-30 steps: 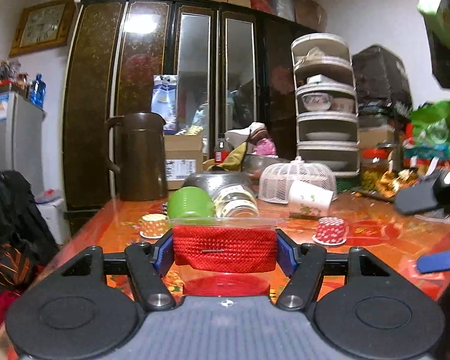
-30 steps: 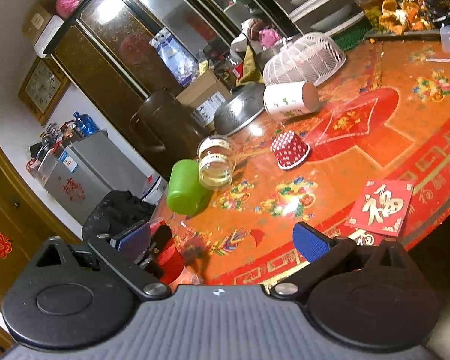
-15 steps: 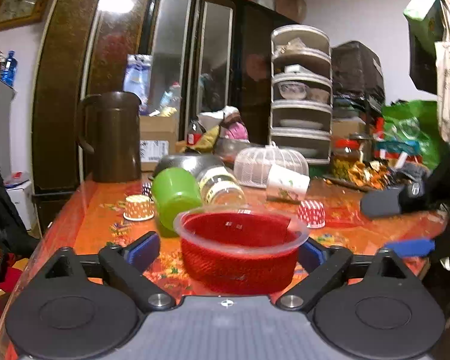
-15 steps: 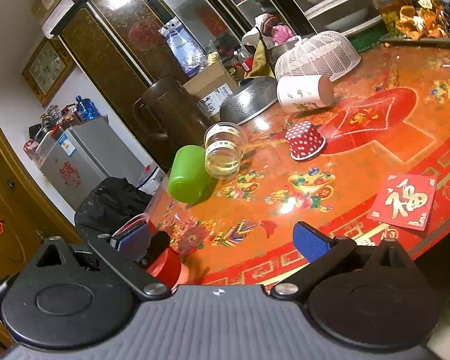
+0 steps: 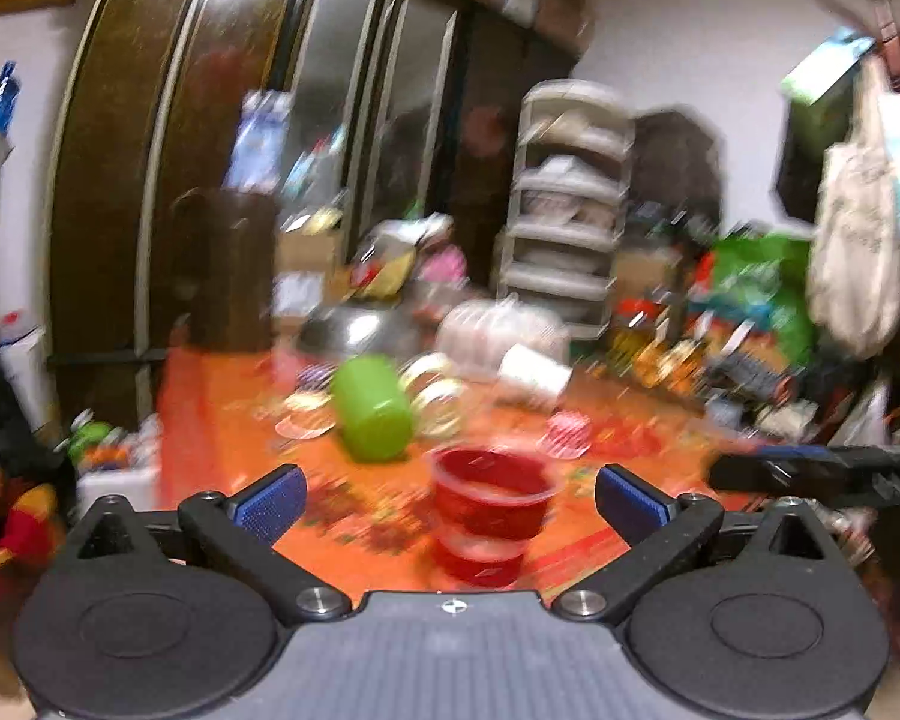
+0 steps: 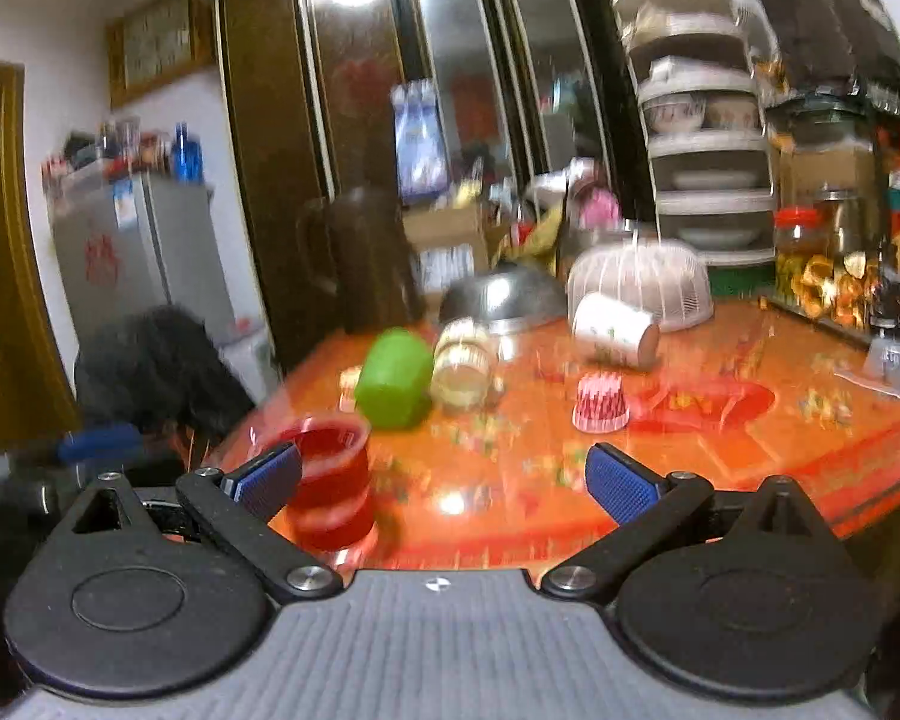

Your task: Flip cup upright

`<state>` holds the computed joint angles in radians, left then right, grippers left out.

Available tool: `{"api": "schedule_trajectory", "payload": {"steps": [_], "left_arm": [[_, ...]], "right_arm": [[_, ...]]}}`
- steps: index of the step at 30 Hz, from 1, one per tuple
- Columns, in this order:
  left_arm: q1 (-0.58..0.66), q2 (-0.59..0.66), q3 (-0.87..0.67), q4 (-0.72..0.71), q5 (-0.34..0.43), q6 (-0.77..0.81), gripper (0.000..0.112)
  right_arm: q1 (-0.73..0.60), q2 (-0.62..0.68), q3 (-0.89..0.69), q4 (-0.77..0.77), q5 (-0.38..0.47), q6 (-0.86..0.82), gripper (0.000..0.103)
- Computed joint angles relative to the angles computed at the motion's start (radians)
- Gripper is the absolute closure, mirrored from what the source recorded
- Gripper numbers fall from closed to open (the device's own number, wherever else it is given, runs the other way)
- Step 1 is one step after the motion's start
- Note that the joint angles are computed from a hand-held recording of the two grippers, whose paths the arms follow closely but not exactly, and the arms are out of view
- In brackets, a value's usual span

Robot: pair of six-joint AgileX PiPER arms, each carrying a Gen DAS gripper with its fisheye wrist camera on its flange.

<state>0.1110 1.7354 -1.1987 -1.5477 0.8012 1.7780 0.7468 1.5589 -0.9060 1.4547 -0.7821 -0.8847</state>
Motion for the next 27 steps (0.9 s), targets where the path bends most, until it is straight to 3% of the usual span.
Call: {"api": "schedule_trajectory", "payload": {"steps": [2,7,12,27], "left_arm": [[-0.008,-0.022,-0.039,0.112,-0.057,-0.112,0.009],[-0.047,-0.003,-0.120,0.338,-0.088,-0.332,0.009],[-0.067,0.028,-0.146,0.402,-0.093,-0.404,0.009],[-0.087,0.005,-0.135,0.437,-0.108,-0.443,0.009]], "right_arm": [[-0.012,-0.023,-0.014,0.084,0.070,-0.095,0.001],[0.005,0.018,-0.101,0.228,0.051,-0.273,0.001],[-0.033,0.040,-0.108,0.211,0.146,-0.246,0.001],[-0.053,0.038,-0.104,0.221,0.194,-0.247,0.001]]}}
